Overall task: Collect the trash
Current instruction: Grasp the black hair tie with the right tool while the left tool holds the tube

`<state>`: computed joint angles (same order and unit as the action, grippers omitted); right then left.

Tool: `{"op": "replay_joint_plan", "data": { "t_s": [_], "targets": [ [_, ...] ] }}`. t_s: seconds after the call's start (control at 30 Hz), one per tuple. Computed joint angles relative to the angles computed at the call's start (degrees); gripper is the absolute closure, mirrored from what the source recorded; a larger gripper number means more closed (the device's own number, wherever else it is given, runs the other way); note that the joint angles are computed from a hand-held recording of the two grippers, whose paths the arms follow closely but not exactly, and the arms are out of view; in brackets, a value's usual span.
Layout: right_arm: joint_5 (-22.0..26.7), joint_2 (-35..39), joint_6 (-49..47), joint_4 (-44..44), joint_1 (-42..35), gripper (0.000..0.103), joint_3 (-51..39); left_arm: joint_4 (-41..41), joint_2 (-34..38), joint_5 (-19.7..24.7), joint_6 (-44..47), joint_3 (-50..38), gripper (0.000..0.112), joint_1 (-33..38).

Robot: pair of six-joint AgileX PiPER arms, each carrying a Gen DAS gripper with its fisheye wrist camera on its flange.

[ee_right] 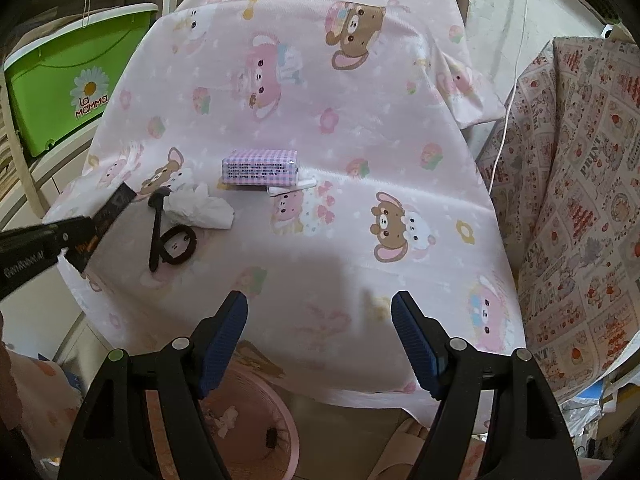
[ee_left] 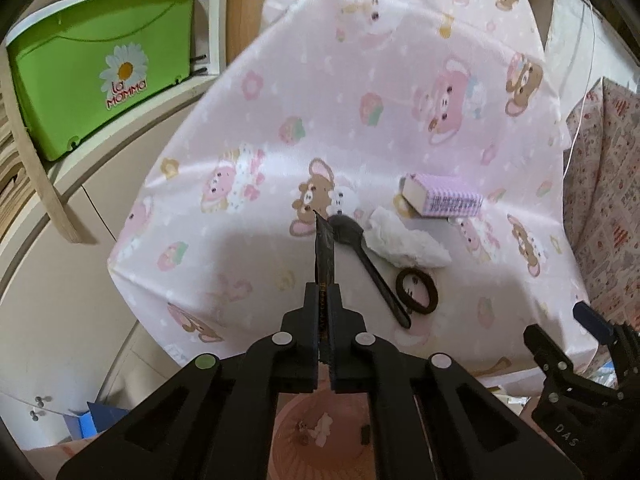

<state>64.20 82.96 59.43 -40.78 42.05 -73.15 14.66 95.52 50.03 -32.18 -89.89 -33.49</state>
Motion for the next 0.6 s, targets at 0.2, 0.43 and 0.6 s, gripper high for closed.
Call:
{"op": "replay_joint_plan", "data": {
  "t_s": [0.2, 0.43, 0.6],
  "targets": [
    [-3.5, -1.1, -0.3, 2.4, -1.6, 0.027, -1.6, 7.9, -1.7, -0.1, -5.9, 1.1, 0.110, -1.1],
    [-8.1, -0.5, -4.1, 7.1, -3.3, 0.012, -6.0, 6.0, -1.8, 0.6, -6.9, 1.8, 0.110, 1.5],
    [-7.5, 4.9, -5.7, 9.1, -3.6, 0.012, -11.1, 6.3, -3.6, 1.1, -7.0, 3.5, 0.110, 2.0]
  ]
}}
